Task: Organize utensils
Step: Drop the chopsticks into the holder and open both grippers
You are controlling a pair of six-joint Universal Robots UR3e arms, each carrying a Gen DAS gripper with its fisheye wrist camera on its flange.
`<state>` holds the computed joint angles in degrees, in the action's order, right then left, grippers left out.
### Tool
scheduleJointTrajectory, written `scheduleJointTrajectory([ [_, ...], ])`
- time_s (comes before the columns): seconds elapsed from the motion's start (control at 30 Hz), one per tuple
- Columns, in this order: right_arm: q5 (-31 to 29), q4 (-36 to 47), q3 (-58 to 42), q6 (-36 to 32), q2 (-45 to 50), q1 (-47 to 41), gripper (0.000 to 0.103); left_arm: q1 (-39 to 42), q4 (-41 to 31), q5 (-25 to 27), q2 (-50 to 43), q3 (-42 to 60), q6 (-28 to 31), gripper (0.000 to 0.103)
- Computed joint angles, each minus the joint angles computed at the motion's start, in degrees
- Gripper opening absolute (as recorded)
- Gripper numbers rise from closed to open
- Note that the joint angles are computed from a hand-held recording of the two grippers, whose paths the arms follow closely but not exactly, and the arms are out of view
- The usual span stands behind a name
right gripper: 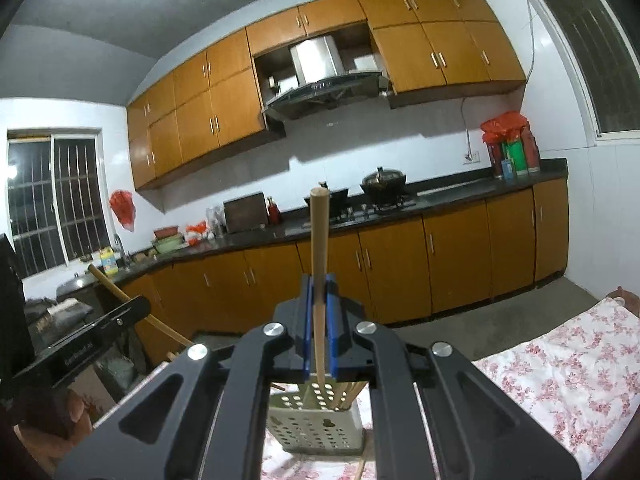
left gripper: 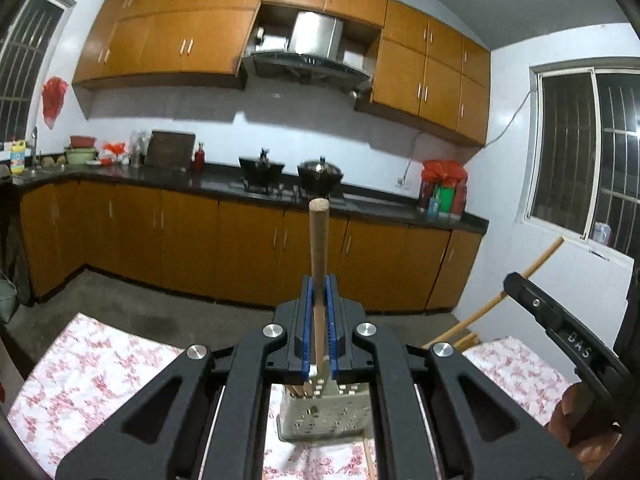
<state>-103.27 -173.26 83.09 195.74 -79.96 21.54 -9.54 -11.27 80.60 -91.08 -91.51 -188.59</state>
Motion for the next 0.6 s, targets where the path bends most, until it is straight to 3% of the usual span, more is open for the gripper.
scheduleJointTrajectory([
  [0.17,1.2,3.9,-2.0,-0.4,2.4,-0.3,0.011,0.8,-4.0,-3.2,-3.2,1.5,-0.4,0.007],
  [0.23,0.5,3.5,-1.5,-0.6,2.4,0.3,0.019,1.6,-3.8,-3.9,-2.4,-0.1,-0.5,0.010],
  [0.27,0.4,3.0,-1.0,-0.6,2.0,0.3,0.022,1.5,-3.4,-3.6,-2.1,-0.6,-0.3,0.013],
  [0.33,-0.2,2.5,-0.5,-0.5,1.6,0.7,0.027,1.6,-3.2,-3.4,-1.4,-1.1,-0.4,0.034],
  [0.37,-0.4,2.2,0.3,-0.4,1.0,0.7,0.027,1.7,-2.7,-3.3,-1.0,-1.7,-0.5,0.037],
  [0.6,-3.7,2.3,7.6,0.7,-5.4,1.3,0.036,3.5,-2.9,-4.2,3.6,-4.9,-0.8,0.038],
])
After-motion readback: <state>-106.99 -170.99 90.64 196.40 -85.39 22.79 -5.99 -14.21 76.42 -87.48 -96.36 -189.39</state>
